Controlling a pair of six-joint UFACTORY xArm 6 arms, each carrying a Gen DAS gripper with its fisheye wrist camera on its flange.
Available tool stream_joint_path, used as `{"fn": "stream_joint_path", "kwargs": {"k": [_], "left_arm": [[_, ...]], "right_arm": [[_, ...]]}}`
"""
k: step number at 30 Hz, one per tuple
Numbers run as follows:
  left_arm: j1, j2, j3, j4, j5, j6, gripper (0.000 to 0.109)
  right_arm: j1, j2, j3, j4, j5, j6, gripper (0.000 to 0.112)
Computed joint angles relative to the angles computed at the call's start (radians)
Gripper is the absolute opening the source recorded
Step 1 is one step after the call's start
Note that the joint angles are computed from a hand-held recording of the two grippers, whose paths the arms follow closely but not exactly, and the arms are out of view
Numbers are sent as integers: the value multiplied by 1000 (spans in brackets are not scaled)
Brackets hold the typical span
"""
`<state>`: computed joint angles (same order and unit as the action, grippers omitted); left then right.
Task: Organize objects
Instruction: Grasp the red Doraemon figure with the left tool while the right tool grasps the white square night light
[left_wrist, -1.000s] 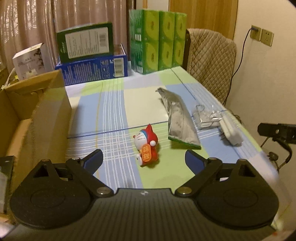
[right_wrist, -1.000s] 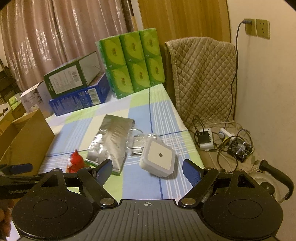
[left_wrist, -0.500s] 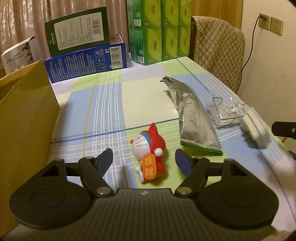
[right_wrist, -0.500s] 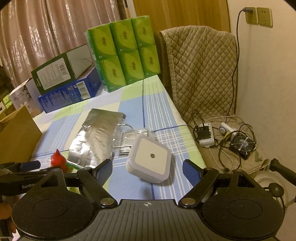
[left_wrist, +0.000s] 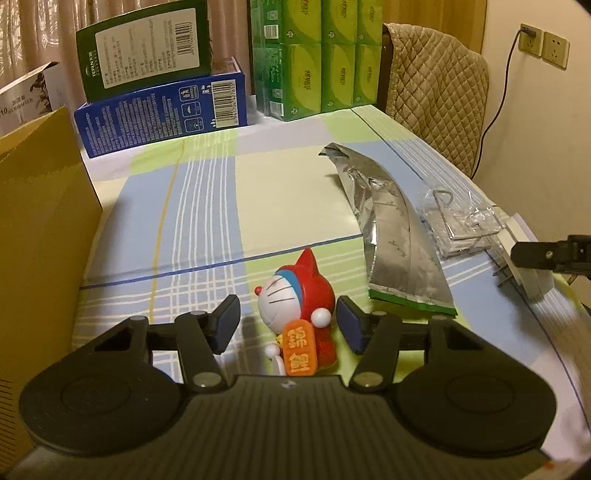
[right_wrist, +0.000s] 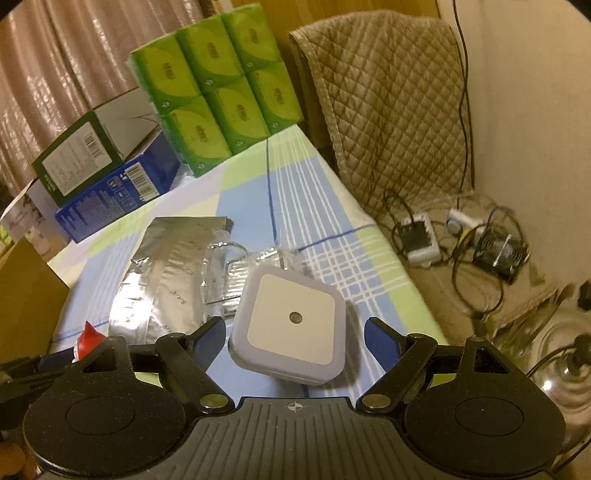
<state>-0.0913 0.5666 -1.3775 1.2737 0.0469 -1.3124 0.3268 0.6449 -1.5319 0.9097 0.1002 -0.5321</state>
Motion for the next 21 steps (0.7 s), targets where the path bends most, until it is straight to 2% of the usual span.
{"fn": "stream_joint_path", "kwargs": {"k": [3, 8, 10, 15, 21], "left_arm": [[10, 9, -10, 13, -22, -16, 54], [17, 20, -27, 50, -40, -44, 51], [16, 23, -27, 31, -44, -19, 51], [11, 27, -37, 48, -35, -15, 45], [4, 22, -31, 48, -25, 1, 42]], "right_arm": [[-4, 14, -23, 48, 20, -21, 80], [-4, 28, -33, -4, 4, 46, 77], [-4, 27, -30, -25, 2, 67, 63], [-2, 20, -19, -109, 3, 133, 62], [18, -14, 19, -68, -34, 64, 62]]}}
